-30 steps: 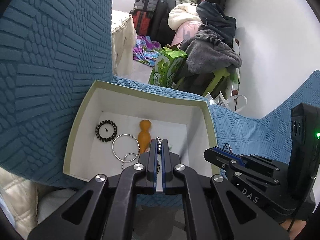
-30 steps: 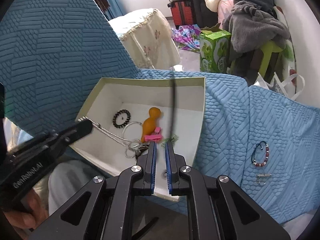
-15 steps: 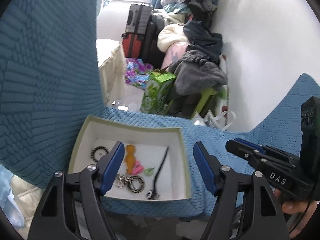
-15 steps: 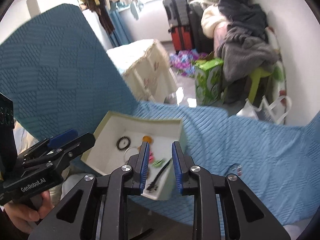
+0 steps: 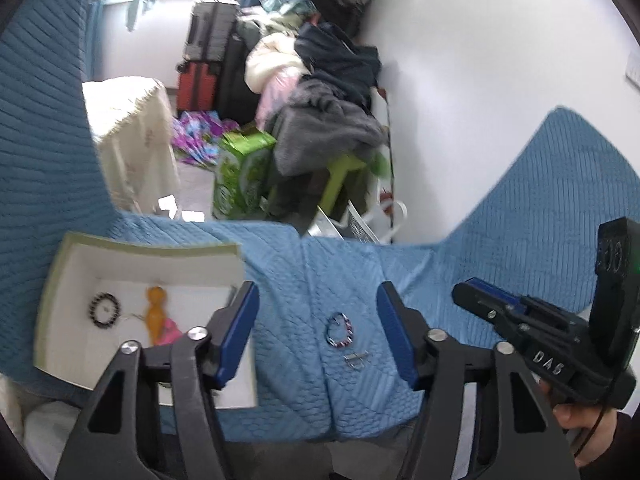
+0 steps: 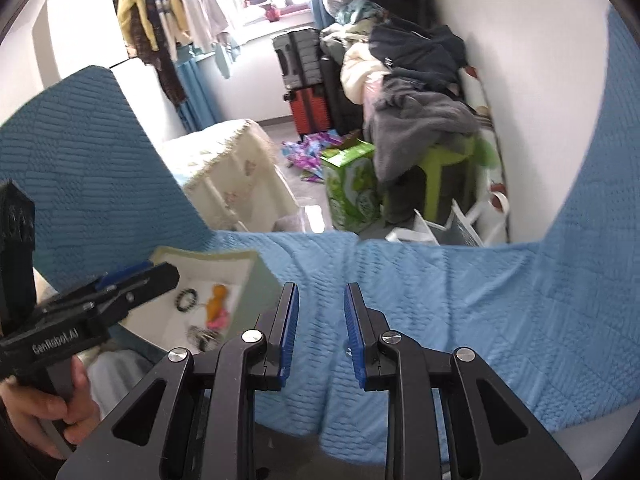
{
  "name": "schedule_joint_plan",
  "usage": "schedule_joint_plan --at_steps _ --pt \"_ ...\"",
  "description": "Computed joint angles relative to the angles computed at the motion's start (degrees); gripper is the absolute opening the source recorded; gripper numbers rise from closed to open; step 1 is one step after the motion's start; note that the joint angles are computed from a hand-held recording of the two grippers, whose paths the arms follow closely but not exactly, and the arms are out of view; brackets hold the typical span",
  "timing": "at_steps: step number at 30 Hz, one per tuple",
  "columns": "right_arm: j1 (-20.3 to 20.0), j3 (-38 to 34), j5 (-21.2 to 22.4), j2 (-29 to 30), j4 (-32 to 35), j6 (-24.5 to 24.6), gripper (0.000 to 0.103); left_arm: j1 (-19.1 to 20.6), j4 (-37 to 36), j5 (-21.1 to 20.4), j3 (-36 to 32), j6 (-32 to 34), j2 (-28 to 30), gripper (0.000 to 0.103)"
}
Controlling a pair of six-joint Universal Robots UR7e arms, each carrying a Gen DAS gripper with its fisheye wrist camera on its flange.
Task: Organize jewelry
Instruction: 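Move both tools back to the red bead bracelet and keyring, then grasp the red bead bracelet with the left gripper while the right gripper grasps the keyring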
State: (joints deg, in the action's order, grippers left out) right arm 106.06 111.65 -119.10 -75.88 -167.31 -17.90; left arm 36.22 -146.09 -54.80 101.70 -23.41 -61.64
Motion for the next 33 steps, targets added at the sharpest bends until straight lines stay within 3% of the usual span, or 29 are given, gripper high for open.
schedule_joint_plan --at_steps 8,11,18,26,33 --pt "-8.12 6.00 4.59 -1.41 -0.89 -2.00 0.022 2.46 0.88 -4.00 -0.73 -1.01 6.03 0.029" --pt "-10.87 7.05 5.53 -0.39 -0.40 -3.39 0.022 3.36 1.02 -5.66 -1.31 -1.76 8.38 0.029" --pt "-15.26 6.30 8.91 2.20 1.51 -6.91 0.022 4.52 2.04 -4.79 -2.88 -2.16 12.47 0.029" --pt "-16.15 3.19 9.59 6.04 2.68 -14.81 0.022 6.40 3.20 -6.72 -5.58 -1.77 15.09 0.029" --pt "-16.21 2.05 7.41 8.06 3.14 -17.64 0.022 7.57 3.89 -7.39 -6.15 -2.56 15.99 0.028"
